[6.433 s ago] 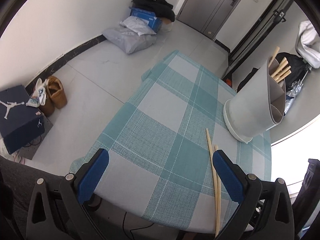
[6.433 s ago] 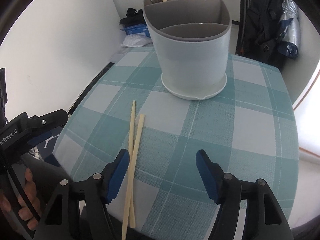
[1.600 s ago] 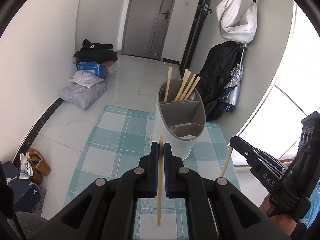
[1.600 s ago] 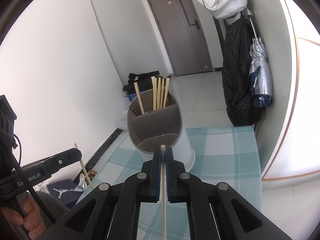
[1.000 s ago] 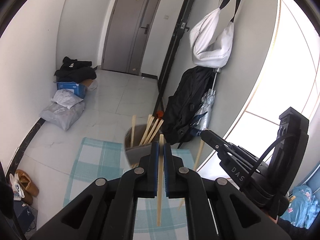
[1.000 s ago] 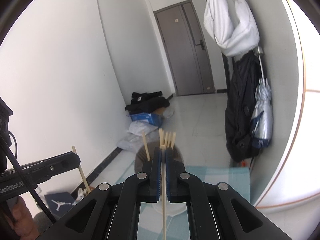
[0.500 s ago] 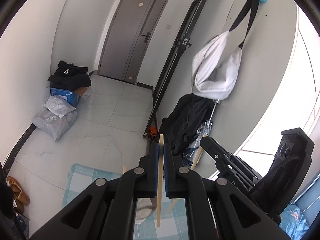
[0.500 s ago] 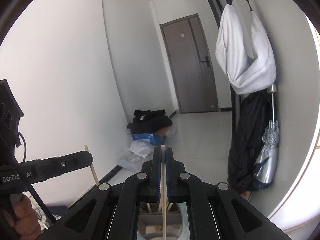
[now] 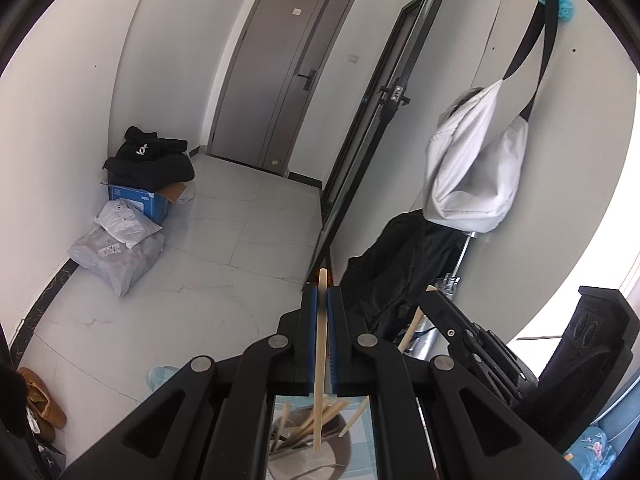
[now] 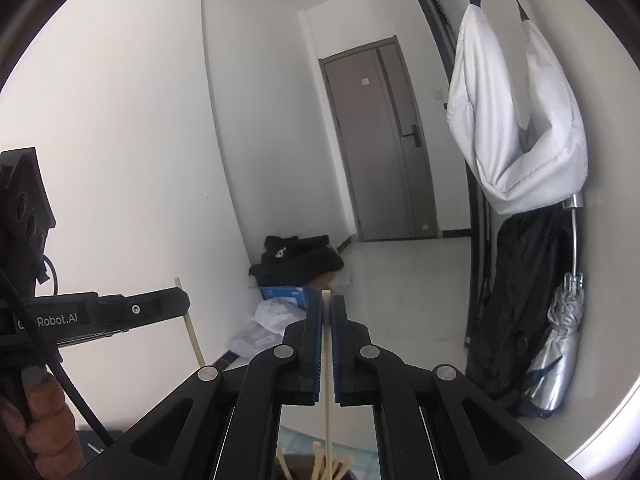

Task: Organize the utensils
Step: 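Lower the chopsticks into the holder and open both tools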

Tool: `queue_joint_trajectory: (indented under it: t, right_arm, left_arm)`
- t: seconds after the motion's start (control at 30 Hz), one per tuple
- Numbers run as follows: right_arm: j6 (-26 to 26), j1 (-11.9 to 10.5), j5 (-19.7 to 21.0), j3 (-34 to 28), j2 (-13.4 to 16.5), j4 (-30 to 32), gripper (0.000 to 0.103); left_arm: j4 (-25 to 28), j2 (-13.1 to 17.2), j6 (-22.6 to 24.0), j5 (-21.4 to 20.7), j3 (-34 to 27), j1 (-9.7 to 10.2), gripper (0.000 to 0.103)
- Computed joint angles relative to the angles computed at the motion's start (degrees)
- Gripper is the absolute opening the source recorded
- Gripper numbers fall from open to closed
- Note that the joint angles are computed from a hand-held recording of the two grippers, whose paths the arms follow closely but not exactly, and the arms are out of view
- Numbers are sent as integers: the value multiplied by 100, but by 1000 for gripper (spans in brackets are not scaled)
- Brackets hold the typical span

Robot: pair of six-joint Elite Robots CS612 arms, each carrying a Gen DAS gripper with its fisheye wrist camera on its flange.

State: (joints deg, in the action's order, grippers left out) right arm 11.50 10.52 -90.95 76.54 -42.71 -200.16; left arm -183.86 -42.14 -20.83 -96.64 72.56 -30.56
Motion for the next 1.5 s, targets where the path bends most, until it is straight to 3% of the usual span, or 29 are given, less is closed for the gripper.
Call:
queue_joint_trajectory:
  t: [0.43,0.67,0.97,1.17,1.5]
  right_arm:
    - [626,48,143,-336,416,-139,4]
    - [581,59,166,-330,460,-62,4]
    - [325,34,479,-220,443,-176,4]
    - [24,76,344,-128,410,-180,4]
    - [69,59,386,-106,418,-176,4]
  left_arm:
    - [53,150,74,249,-52,44,1]
    - [-288,198,146,376,26,27,1]
    - [-934,209,375,195,217,16,1]
    - [-885,257,364,244,122,-7,1]
    - [-986,289,854,370,200,-63,1]
